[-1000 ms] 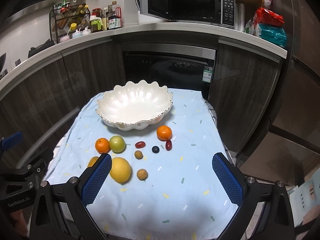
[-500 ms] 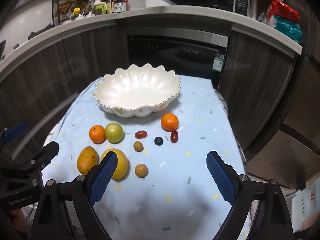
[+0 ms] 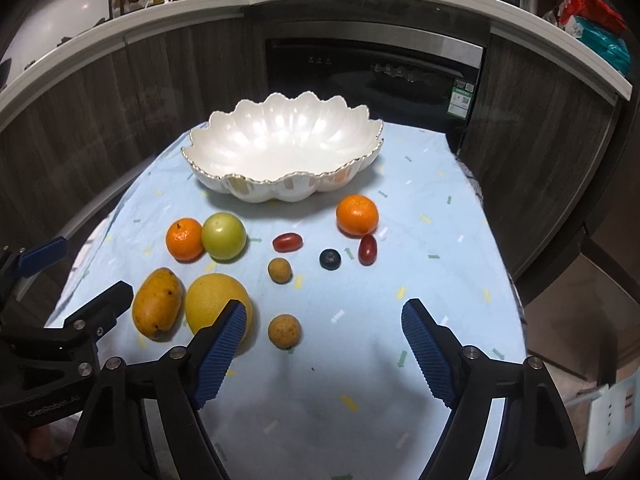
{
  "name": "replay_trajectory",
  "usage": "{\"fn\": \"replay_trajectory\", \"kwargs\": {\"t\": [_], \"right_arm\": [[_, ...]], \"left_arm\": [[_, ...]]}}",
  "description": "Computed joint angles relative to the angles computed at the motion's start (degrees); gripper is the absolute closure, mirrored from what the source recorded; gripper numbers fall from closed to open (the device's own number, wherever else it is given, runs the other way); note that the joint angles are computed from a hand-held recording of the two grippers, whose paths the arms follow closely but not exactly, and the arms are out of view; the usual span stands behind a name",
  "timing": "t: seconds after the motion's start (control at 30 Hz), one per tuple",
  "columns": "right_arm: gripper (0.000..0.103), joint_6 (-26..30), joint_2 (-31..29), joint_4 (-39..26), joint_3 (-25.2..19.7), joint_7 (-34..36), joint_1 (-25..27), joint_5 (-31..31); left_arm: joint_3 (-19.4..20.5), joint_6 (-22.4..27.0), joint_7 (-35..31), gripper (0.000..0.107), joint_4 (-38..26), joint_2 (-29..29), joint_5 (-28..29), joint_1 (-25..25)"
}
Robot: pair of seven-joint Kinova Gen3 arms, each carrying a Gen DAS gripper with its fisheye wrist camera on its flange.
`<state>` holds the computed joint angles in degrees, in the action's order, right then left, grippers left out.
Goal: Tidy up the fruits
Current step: 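Move the left tool to the mango while the right tool approaches a small brown fruit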
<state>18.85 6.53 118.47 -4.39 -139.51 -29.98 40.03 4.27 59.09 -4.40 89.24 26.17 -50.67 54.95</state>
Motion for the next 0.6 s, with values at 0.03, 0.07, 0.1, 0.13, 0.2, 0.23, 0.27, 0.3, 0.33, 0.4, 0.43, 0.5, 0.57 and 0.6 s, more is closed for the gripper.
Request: {"fn": "replay_trajectory", "kwargs": {"t": [0.03, 0.07, 0.1, 0.13, 0.2, 0.23, 0.27, 0.3, 0.33, 0.4, 0.43, 0.5, 0.57, 0.6], "right_arm": [[0.024, -0.1, 0.3, -0.1, 0.0, 0.1, 0.1, 0.0], [0.024, -0.2, 0.8, -0.2, 0.0, 0.6, 0.1, -0.3], [0.025, -0.4, 1.2, -0.3, 0.1, 0.9, 0.1, -0.6], [0.026, -0.5, 1.7, -0.5, 0.2, 1.4, 0.1, -1.0], [0.026, -0.8, 2.3, -0.6, 0.5, 2.4, 0.0, -1.9], [0.027, -0.9, 2.6, -0.7, 0.7, 3.0, -0.1, -2.5], [0.028, -1.0, 3.0, -0.8, 0.9, 3.5, -0.3, -2.9], [0.029, -1.1, 3.5, -0.9, 1.1, 4.2, -0.4, -3.5], [0.030, -1.1, 3.7, -1.0, 1.3, 4.8, -0.6, -4.1], [0.033, -1.2, 4.3, -1.1, 1.6, 6.0, -0.8, -5.3], [0.033, -1.3, 4.6, -1.1, 1.9, 6.5, -1.1, -5.6], [0.035, -1.2, 5.0, -1.1, 2.7, 6.8, -1.9, -5.7], [0.037, -1.2, 5.4, -1.3, 2.6, 8.3, -1.6, -7.1], [0.038, -1.3, 5.6, -1.4, 2.6, 9.1, -1.5, -7.8]], "left_arm": [[0.1, -0.3, -0.1, 0.018, 0.1, 0.3, 0.3, -0.3], [0.1, -0.8, -0.2, 0.020, 0.2, 0.4, 0.5, -0.6], [0.1, -1.3, -0.3, 0.021, 0.3, 0.5, 0.9, -0.8], [0.0, -1.7, -0.5, 0.022, 0.4, 0.7, 1.1, -1.0], [-0.2, -2.2, -0.6, 0.022, 0.5, 1.1, 1.4, -1.1], [-0.4, -2.6, -0.6, 0.022, 0.6, 1.2, 1.5, -1.2], [-0.5, -2.8, -0.6, 0.022, 0.7, 1.4, 1.7, -1.2], [-0.6, -3.0, -0.7, 0.022, 0.7, 1.5, 2.0, -1.3], [-0.6, -3.2, -0.9, 0.022, 0.8, 1.7, 2.3, -1.4], [-0.9, -3.8, -0.8, 0.022, 1.0, 1.8, 2.5, -1.4], [-1.1, -4.1, -0.7, 0.022, 1.1, 2.0, 2.5, -1.4], [-1.3, -4.5, -0.9, 0.022, 1.2, 2.3, 2.6, -1.4], [-1.3, -5.1, -1.3, 0.023, 1.2, 2.6, 3.2, -1.7], [-1.3, -5.3, -1.5, 0.023, 1.2, 2.7, 3.4, -1.7]]}}
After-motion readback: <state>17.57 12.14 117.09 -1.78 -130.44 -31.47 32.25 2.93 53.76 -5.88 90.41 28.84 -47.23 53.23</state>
